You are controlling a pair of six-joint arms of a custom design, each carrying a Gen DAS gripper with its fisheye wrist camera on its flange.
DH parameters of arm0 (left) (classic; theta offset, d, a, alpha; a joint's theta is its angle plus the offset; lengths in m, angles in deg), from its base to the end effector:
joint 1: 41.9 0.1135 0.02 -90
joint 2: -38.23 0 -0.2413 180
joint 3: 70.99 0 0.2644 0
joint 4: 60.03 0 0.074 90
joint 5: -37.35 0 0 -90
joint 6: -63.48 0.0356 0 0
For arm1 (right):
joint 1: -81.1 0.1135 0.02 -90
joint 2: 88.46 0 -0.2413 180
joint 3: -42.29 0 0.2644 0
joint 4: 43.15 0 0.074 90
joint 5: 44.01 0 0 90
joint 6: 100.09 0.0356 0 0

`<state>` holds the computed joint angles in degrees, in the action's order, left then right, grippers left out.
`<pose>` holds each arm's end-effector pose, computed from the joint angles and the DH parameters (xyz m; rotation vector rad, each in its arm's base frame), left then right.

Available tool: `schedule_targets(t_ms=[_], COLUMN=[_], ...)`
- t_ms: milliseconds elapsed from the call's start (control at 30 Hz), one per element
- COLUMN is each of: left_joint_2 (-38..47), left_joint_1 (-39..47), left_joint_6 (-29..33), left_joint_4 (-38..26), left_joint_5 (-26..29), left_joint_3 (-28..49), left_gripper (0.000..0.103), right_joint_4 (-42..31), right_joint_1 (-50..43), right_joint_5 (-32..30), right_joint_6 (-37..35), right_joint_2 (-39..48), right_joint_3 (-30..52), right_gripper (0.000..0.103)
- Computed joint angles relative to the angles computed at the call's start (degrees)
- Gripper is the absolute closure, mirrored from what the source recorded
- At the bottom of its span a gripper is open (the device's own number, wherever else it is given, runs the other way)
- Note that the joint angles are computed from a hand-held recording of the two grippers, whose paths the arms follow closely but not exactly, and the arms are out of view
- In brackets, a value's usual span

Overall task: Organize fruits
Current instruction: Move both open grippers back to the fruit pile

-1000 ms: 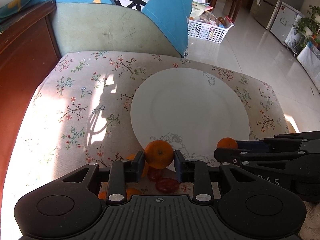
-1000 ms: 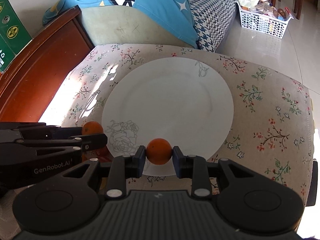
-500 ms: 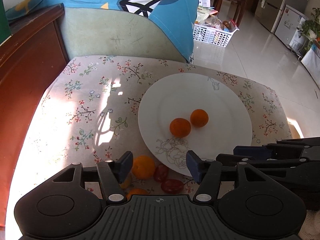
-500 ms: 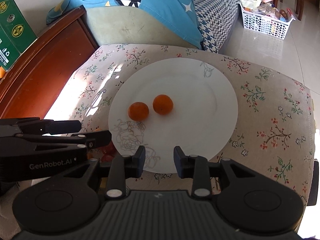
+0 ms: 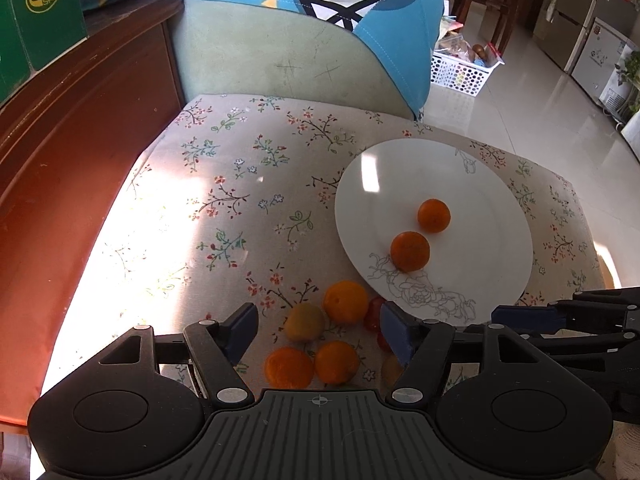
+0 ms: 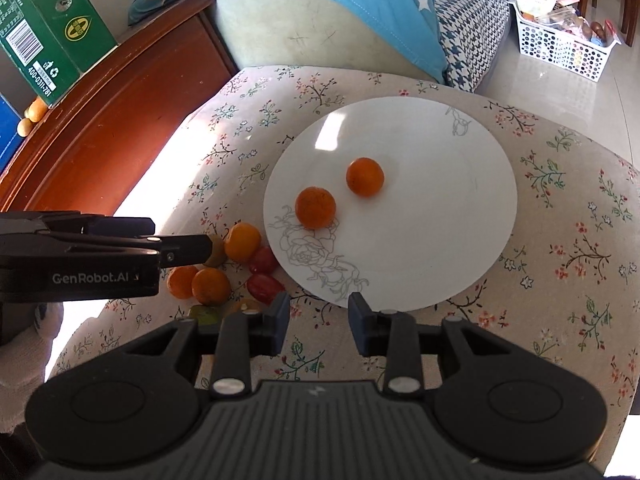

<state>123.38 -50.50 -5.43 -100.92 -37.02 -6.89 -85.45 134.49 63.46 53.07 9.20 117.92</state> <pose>0.2925 -0.0539 0.1634 0.7560 2.5026 -0.2854 0.2137 0.2698 0.1562 0.3164 2.6182 0.2978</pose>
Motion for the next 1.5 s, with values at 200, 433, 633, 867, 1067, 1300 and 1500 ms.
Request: schedule_targets(t_ms=[200, 433, 633, 867, 1067, 1300, 1500], left_joint_2=[-0.27, 0.43, 0.31, 0.96, 2.38, 4.88, 5.67], left_joint_1=[2.53, 4.93, 6.79, 8.13, 8.26, 7.44, 7.38], left_joint_6=[1.46, 3.2, 5.93, 9.19, 10.98, 11.89, 12.38], left_joint_4=[-0.63, -0.4, -0.14, 0.42, 1.97, 4.57, 4.94], left_joint_5=[0.23, 0.12, 0.37, 0.72, 1.55, 1.77, 3.25], left_joint_3=[-0.48, -1.09, -2.25, -3.23, -4.01, -4.59, -4.64], left_gripper=[0.036, 0.036, 0.036, 0.036, 0.037, 0.04, 0.05], right_joint_4=[1.26, 2.73, 2.75, 1.26, 0.69, 0.21, -0.05], right_joint_1=[1.33, 2.86, 3.6, 3.86, 4.39, 4.7, 4.68], right_joint_5=[-2.46, -5.64, -6.49, -6.2, -4.98, -3.64, -3.94], right_joint_6=[-1.06, -2.88, -4.01, -5.24, -6.55, -7.3, -7.03], right_joint_2=[1.78, 4.72, 7.07, 10.18, 11.81, 12.37, 11.6], right_joint_3=[1.1, 3.07, 5.35, 8.46, 10.01, 10.59, 9.98], right_gripper=[0.066, 0.065, 0.065, 0.065, 0.064, 0.077, 0.078])
